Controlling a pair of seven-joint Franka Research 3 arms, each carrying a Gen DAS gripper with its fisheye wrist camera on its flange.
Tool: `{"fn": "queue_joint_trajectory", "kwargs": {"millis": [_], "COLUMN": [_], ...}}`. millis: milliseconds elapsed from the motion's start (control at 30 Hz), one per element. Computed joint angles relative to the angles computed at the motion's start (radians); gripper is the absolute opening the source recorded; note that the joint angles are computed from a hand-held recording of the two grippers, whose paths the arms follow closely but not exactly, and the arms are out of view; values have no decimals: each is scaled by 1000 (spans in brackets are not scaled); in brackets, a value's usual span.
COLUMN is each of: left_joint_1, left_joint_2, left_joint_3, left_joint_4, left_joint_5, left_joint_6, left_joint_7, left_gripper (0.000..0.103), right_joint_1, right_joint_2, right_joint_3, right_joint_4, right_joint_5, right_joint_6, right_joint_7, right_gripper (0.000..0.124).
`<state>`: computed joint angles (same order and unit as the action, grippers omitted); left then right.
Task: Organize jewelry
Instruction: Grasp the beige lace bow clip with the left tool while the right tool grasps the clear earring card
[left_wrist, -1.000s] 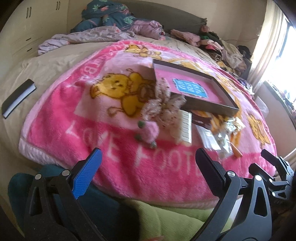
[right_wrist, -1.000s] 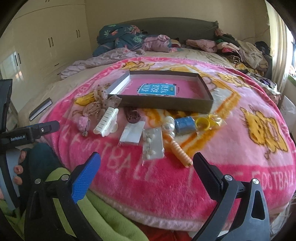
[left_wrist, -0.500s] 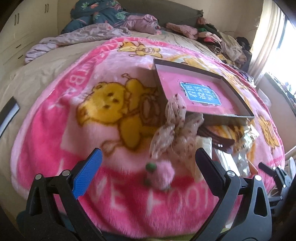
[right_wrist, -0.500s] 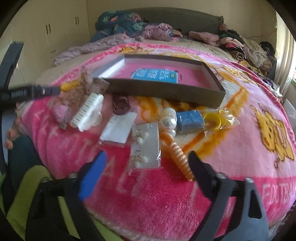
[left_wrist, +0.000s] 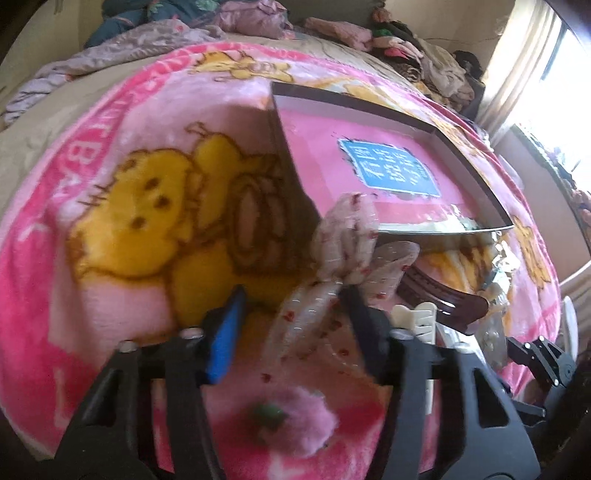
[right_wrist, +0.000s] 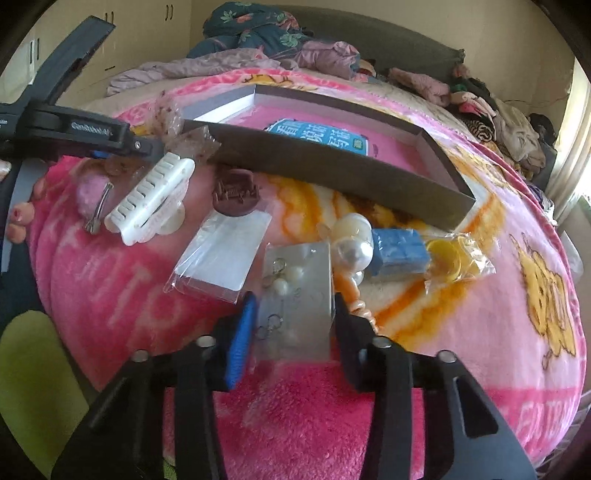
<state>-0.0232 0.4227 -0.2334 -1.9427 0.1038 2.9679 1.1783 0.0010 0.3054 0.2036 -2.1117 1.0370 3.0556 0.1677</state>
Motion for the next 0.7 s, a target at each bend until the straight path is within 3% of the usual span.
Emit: {"fn": "queue_joint_trajectory", "kwargs": {"millis": [67, 167, 467, 700], "left_joint_1": [35, 12, 34, -3], "left_joint_2": [2, -15, -75, -91], "left_joint_3": [-44, -25, -64, -37], "left_joint_4": [-3, -13, -53, -27], "left_joint_5": [-23, -10, -55, -41], "left_joint_6": [8, 13, 49, 48], "left_joint_7": [43, 40, 74, 61], "left_gripper": [15, 7, 5, 5], "right_joint_1": [-28, -33, -16, -20], "right_joint_2": [-2, -20, -80, -82], "right_joint_3": [19, -6, -106, -145], "right_joint_4": [8, 15, 6, 25], "right_joint_5": [42, 71, 142, 194], "right_joint_6": [-17, -84, -194, -222], "right_joint_7": [-47, -48, -47, -58], "right_gripper": [36, 35, 35, 35]}}
